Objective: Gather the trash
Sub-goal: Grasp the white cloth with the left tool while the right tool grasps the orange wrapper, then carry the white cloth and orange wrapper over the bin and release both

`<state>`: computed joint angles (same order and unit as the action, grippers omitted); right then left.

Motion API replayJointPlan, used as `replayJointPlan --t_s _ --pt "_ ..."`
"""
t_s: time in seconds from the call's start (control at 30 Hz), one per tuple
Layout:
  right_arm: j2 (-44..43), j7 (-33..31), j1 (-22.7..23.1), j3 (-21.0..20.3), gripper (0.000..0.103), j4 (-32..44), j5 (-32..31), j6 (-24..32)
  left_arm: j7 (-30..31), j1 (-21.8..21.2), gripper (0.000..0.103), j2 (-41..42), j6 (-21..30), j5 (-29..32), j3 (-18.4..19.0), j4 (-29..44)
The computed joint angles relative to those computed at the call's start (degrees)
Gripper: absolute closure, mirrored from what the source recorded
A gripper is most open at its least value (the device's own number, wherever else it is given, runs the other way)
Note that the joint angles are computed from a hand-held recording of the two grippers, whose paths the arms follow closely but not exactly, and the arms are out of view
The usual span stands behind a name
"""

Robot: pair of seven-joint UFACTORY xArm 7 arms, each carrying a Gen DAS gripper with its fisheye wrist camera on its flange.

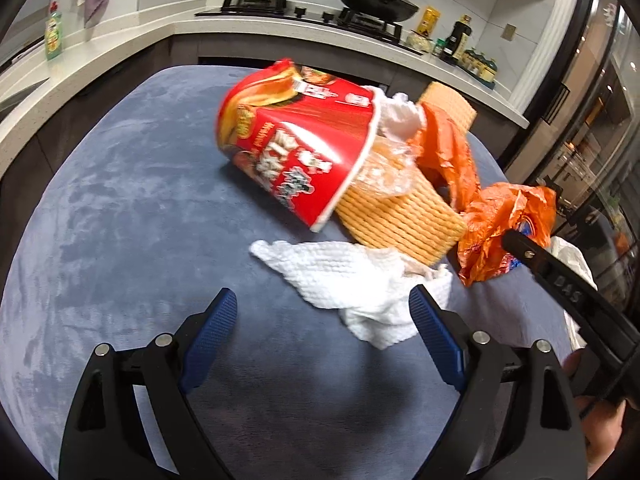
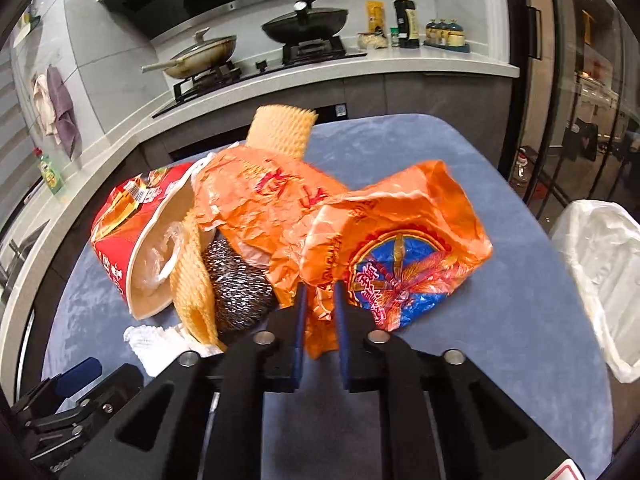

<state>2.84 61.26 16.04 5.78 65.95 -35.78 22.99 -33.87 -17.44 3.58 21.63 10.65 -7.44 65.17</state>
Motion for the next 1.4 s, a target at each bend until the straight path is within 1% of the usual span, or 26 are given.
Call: replayJointPlan --t_s 0.03,0.1,0.23,0.3,0.37,0.43,0.47,0.53,0.57,0.6,0.63,0.67,0.73,0.83,0.93,1.0,1.07,1.1,1.13,1.2,1.23,1.3,1.4 --pt "-0.9 0.6 -0.1 -0.2 0.102 -0.8 -0.4 0.2 0.0 -0.2 0.015 0.2 -0.1 0.2 -0.1 0.2" --pt "-3.0 1.9 -0.8 -0.2 0.102 -2.5 -1.4 -0.1 -0.1 -0.6 0.014 0.7 -0.3 1.0 -0.3 0.6" --pt "-6.4 2.5 -2.9 0.8 0.102 -5.5 -1.6 -0.3 0.2 -2.0 0.014 3.1 0.3 2.6 -0.4 2.8" --pt "-7.6 1.8 -3.9 1.4 0.102 -6.5 -0.9 -0.3 0.4 -2.7 0.014 4.5 0.9 3.0 -0.4 4.1" --pt "-8.2 -0.5 -4.5 1.8 0.102 -7.1 1.2 -0.4 -0.3 -3.5 0.014 5.7 1.0 4.1 0.1 5.1" --pt "-8.6 -0.6 -5.2 2.3 0.099 -7.5 1.6 -0.7 -1.6 -4.4 0.016 7.0 1.5 5.5 0.7 6.5" --pt "-8.8 -0.4 -5.6 2.4 0.094 -7.9 1.5 -1.1 -0.9 -4.4 0.018 7.7 2.0 4.9 0.5 7.2" --pt "-9.0 0.6 -6.4 2.9 0.081 -8.1 0.7 -1.0 -0.4 -4.7 0.033 8.6 3.0 4.6 0.7 8.2" --pt "-9.1 1.7 -6.9 3.1 0.066 -8.3 -0.3 -1.1 -0.5 -5.0 0.034 8.8 3.3 4.9 0.9 8.6" --pt "-9.1 3.4 -7.4 3.4 0.054 -8.4 -1.8 -1.0 -0.6 -5.1 0.038 8.8 3.3 5.1 1.1 8.5" --pt "-9.4 4.7 -7.9 3.5 0.051 -8.7 -3.2 -1.0 -0.2 -5.0 0.043 8.6 3.1 4.7 1.1 8.3" --pt "-9.3 5.9 -8.3 3.6 0.049 -8.8 -4.5 -0.8 0.0 -5.0 0.052 8.5 3.2 4.6 1.1 8.2" --pt "-8.5 4.9 -8.6 3.1 0.049 -8.6 -4.0 -0.4 0.7 -4.7 0.074 8.6 3.7 4.5 1.3 8.3" --pt "-6.9 2.8 -8.8 1.6 0.049 -8.7 -0.6 -1.9 3.7 -3.3 0.085 8.0 3.7 0.8 0.5 7.9" --pt "-4.9 1.4 -9.3 0.3 0.049 -8.3 1.4 -2.6 5.0 -2.9 0.088 7.0 3.8 -0.7 0.4 7.2" --pt "-3.8 -0.5 -9.3 -0.6 0.049 -8.3 3.9 -3.5 5.5 -2.9 0.088 6.5 3.7 -1.6 0.1 6.9" --pt "-2.5 -5.0 -9.3 -1.4 0.049 -8.6 9.7 -5.6 6.1 -2.9 0.088 6.2 4.0 -2.0 -0.1 6.8" --pt "-2.0 -6.8 -9.2 -1.7 0.051 -8.7 12.1 -6.4 6.8 -2.9 0.088 6.2 4.3 -2.5 -0.3 7.0" --pt "-1.6 -7.3 -9.1 -1.9 0.053 -8.8 13.1 -6.9 6.8 -3.1 0.088 6.2 4.5 -2.4 -0.4 7.0" --pt "-0.8 -9.3 -8.8 -2.2 0.065 -8.8 15.4 -7.7 7.3 -3.2 0.088 6.1 4.7 -2.9 -0.5 7.1" --pt "-0.6 -9.7 -8.7 -2.4 0.069 -8.8 15.7 -8.0 7.2 -3.4 0.088 6.2 4.8 -2.9 -0.5 7.2" --pt "-0.4 -8.4 -8.1 -2.8 0.079 -8.7 13.8 -8.0 7.0 -3.7 0.088 6.4 5.3 -2.8 -0.6 7.6" --pt "-0.8 -8.0 -7.9 -3.1 0.084 -9.2 13.2 -9.2 6.2 -4.2 0.088 6.4 5.7 -2.1 -0.5 7.8"
